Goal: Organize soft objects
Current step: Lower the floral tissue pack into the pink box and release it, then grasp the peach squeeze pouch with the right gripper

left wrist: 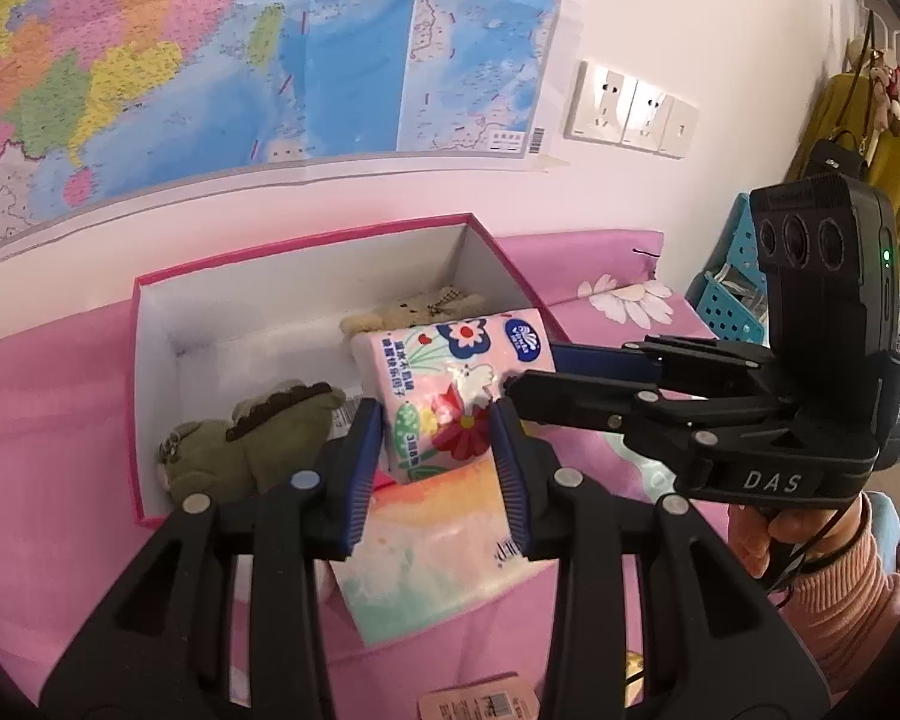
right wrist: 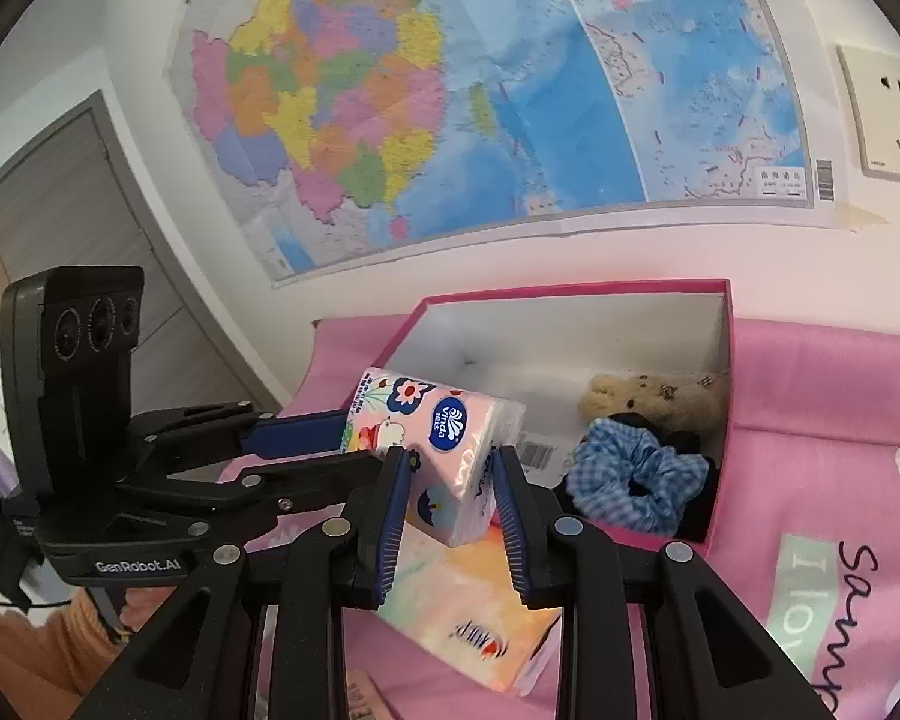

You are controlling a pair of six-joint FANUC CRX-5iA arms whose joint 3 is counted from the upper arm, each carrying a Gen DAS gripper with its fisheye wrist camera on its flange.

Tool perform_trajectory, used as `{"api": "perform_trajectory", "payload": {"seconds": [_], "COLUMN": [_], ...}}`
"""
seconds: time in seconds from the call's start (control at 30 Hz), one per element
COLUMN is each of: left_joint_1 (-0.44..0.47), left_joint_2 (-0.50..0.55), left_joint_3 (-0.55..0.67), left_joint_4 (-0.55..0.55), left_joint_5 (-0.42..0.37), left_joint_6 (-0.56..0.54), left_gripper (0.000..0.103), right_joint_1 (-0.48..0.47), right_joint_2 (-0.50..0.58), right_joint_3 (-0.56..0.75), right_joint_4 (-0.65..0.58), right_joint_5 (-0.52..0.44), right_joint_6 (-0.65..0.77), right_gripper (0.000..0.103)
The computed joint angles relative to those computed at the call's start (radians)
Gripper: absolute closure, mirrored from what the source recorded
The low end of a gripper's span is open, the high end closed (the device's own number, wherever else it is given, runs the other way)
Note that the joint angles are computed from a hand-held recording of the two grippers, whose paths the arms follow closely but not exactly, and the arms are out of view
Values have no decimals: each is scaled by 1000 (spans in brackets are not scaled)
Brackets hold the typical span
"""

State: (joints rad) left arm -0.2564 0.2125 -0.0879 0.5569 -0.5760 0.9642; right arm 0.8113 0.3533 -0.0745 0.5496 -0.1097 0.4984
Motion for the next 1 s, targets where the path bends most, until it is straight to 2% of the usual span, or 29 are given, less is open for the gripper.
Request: {"api": "perform_trajectory", "payload": {"seconds": [0.03, 0.17, 0.47, 0.57, 0.8, 1.0], "left_joint_1": [-1, -2, -3, 4, 4, 2], "left_joint_2": [9, 50, 122, 133, 117, 89], "left_joint_3": [14, 76, 176, 186, 171, 129], "left_joint_4": [-16, -83, -194, -194, -229, -209], "left_joint_5": [-5, -32, -89, -102, -84, -52], "left_joint_6": [18, 90, 216, 231, 261, 229], "left_gripper": [64, 64, 64, 64, 64, 64], "right_joint_1": [3, -2, -9, -15, -20, -14], "right_joint_2": [9, 41, 90, 122, 145, 127], "right_joint_3": [28, 101, 208, 264, 281, 257], "right_joint_4": [-65, -198, -346, -420, -395, -392], "right_joint_5": [-22, -72, -160, -205, -226, -224], "right_joint_6": [62, 187, 322, 384, 337, 349], "right_gripper": [74, 74, 74, 72, 71, 71]}}
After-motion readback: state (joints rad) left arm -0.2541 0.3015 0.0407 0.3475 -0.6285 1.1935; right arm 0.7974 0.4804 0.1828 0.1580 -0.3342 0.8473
